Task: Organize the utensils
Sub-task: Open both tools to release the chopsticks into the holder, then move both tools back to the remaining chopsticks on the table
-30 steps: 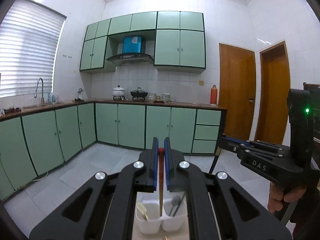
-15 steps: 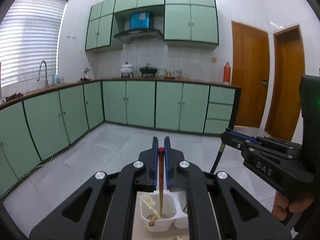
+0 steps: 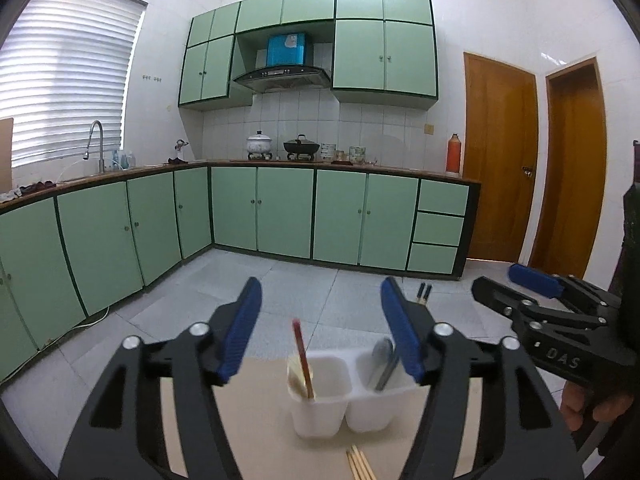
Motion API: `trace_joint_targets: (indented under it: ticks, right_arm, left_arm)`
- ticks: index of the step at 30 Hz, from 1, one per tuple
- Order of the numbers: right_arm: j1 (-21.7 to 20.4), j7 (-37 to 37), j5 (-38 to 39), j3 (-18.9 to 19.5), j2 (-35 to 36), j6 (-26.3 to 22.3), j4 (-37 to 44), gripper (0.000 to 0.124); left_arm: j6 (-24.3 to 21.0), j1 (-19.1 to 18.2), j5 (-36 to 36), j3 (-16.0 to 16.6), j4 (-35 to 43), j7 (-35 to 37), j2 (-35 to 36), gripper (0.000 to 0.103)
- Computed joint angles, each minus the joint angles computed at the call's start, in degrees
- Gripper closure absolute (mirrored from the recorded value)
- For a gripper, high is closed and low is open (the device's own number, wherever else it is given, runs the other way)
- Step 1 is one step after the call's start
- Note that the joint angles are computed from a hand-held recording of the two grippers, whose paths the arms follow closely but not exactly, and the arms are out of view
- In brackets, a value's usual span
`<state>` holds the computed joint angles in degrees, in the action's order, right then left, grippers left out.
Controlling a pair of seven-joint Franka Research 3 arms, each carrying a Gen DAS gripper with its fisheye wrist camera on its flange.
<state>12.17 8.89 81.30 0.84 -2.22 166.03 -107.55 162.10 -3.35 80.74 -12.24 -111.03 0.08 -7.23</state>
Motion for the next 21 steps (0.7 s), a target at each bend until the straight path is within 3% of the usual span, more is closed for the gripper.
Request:
trace_joint_targets:
  ticks: [5, 10, 16, 21]
  right_arm:
    - [0.7, -6.8, 6.9, -1.0, -7.0, 0.4, -9.6, 0.046]
    - [1.7, -7.0, 8.1, -1.6, -12.3, 2.0, -18.4, 0.044]
    - [2.7, 0.4, 2.4, -2.1, -16.8, 1.9, -27.6, 0.044]
    - [4.3, 1.6, 1.4, -3.1, -18.5, 3.4, -32.4, 0.044]
  left_arm:
    - [0.6, 0.1, -0.8, -0.8, -9.6, -3.5, -6.8, 0.036]
    - [0.8, 0.8, -5.2, -2.5, -18.2, -3.7, -12.2, 0.030]
    - [1.8, 1.1, -13.7, -3.9, -26.3, 1.7, -16.7, 0.030]
    - [1.4, 2.5, -17.4, -6.7, -30.9, 2.4, -19.3, 0.030]
